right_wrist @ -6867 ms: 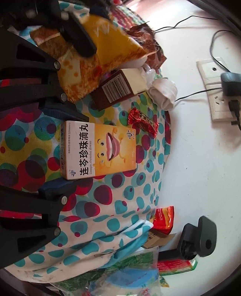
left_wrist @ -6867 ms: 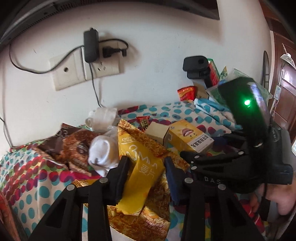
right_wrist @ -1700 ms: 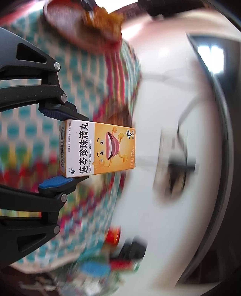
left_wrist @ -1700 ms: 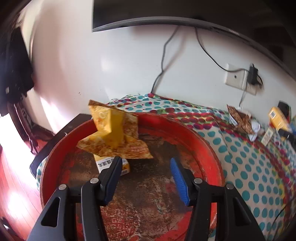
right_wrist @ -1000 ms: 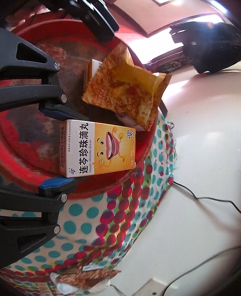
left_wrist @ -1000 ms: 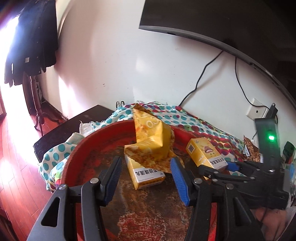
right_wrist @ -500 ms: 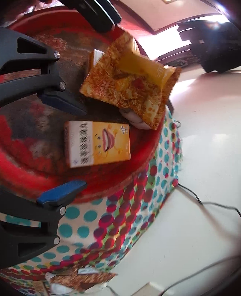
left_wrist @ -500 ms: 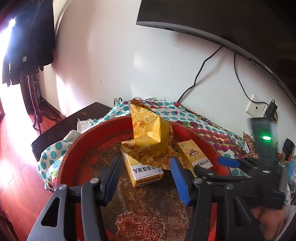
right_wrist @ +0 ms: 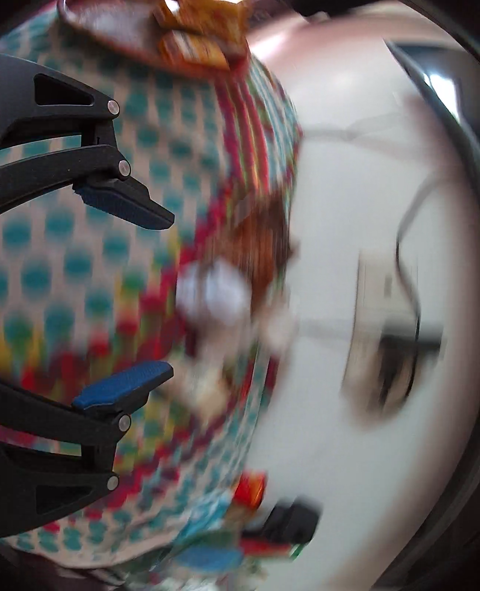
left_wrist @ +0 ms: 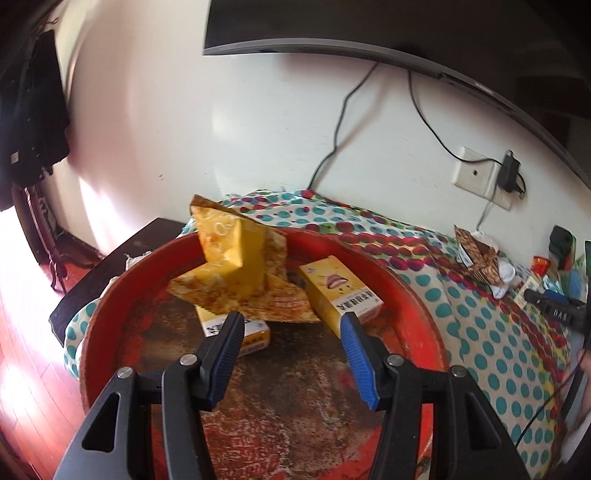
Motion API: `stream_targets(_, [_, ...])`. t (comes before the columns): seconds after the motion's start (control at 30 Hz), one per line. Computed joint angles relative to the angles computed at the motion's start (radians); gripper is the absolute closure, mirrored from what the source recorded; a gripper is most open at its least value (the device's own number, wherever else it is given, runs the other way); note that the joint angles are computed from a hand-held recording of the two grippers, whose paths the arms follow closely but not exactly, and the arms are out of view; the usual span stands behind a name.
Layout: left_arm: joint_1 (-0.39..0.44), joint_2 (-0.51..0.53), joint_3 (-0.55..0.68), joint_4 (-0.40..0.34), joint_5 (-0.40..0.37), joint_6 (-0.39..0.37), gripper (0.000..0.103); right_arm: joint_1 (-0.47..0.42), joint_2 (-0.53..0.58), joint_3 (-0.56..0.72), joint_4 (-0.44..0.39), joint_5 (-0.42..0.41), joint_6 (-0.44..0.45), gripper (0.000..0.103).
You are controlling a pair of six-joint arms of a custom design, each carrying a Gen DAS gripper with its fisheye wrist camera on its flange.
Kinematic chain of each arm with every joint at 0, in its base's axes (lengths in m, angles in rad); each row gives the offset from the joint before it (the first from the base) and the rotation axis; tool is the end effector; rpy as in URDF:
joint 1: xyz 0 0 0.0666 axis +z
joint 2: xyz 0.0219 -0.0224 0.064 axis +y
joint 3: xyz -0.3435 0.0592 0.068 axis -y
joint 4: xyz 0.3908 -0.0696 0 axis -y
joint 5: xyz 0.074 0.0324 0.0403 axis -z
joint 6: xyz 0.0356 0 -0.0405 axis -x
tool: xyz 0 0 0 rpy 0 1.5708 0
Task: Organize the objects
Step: 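Move the right tool toward the cream barcode box on the bed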
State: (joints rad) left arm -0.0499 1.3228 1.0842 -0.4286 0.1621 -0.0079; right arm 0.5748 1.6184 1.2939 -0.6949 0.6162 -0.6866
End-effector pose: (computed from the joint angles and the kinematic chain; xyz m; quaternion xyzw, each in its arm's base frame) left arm 0.4679 -0.0295 0.3202 0.0612 0.8953 -0.0820 0.4335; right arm 0.4566 0.2708 0.2580 0.1337 0.9109 -0.0827 0.3816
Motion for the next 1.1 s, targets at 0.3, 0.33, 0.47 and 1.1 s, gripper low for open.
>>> stream_targets(0.3, [-0.052, -0.024, -0.025, 0.006, -0.009, -0.080, 0.047, -0.121, -0.043, -0.104, 0.082, -0.105, 0.052, 0.027])
stream_targets(0.33, [-0.060, -0.026, -0.027, 0.005, -0.009, -0.089, 0.047, -0.117, -0.038, -0.096, 0.074, -0.097, 0.052, 0.027])
stream_targets(0.47, [-0.102, -0.062, -0.066, 0.049, -0.016, -0.153, 0.047, -0.140, -0.017, -0.082, 0.091, -0.127, 0.094, 0.027])
stream_targets(1.1, [-0.287, -0.013, 0.008, 0.014, -0.034, -0.207, 0.028, -0.155, -0.081, -0.183, 0.168, -0.229, 0.142, 0.072])
